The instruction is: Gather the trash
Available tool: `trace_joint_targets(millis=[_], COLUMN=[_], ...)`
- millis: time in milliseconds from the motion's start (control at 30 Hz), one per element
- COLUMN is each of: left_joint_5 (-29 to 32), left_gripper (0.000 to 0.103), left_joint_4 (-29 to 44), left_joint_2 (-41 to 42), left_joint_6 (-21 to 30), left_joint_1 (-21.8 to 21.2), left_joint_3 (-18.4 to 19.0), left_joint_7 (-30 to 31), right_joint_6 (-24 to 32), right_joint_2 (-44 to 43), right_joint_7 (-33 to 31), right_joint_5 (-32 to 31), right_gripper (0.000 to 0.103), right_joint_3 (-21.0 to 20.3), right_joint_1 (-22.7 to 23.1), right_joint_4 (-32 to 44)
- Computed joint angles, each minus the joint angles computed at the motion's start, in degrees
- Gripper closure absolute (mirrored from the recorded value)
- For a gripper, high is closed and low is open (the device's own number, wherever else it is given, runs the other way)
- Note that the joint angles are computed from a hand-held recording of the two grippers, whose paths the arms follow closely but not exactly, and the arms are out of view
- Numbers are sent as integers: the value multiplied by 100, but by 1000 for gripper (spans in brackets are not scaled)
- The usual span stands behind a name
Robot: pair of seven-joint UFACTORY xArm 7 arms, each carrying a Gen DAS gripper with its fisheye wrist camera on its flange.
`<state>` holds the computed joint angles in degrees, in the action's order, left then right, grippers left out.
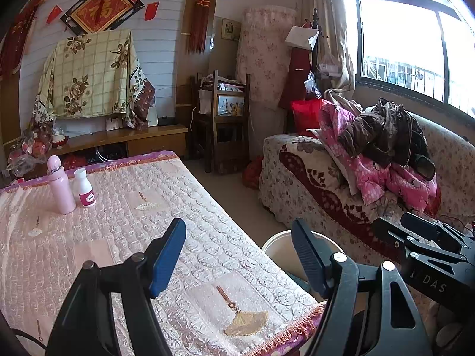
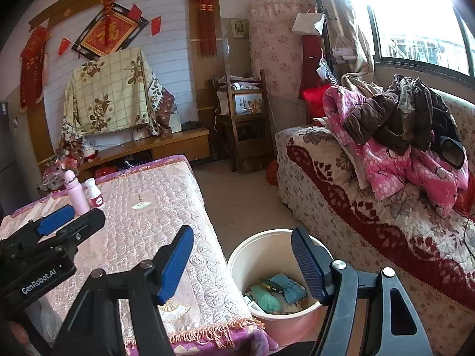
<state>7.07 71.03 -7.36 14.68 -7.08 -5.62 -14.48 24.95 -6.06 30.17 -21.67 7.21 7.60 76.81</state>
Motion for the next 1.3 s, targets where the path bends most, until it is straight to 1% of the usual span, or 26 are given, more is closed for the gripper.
trace_joint_targets(millis=[400,900,1300], left_joint_5=[-114,-309,-159], left_gripper=[29,29,29], left_joint_4=[-30,-65,-55], left_joint_2=[29,41,96], left_joint_6=[25,84,163], left_joint_1=[-43,-94,-65], left_joint_3=[26,46,22], left_joint_7=[143,331,206], right_joint_6=[-54,79,135], right_joint_2=[-25,9,46], right_joint_7=[53,18,-18], right_joint_5=[-18,51,125], right_gripper=[31,31,31], right_joint_3=[-5,-19,-45], right_joint_1=[-21,-8,2], right_joint_4=[-132,-96,-117])
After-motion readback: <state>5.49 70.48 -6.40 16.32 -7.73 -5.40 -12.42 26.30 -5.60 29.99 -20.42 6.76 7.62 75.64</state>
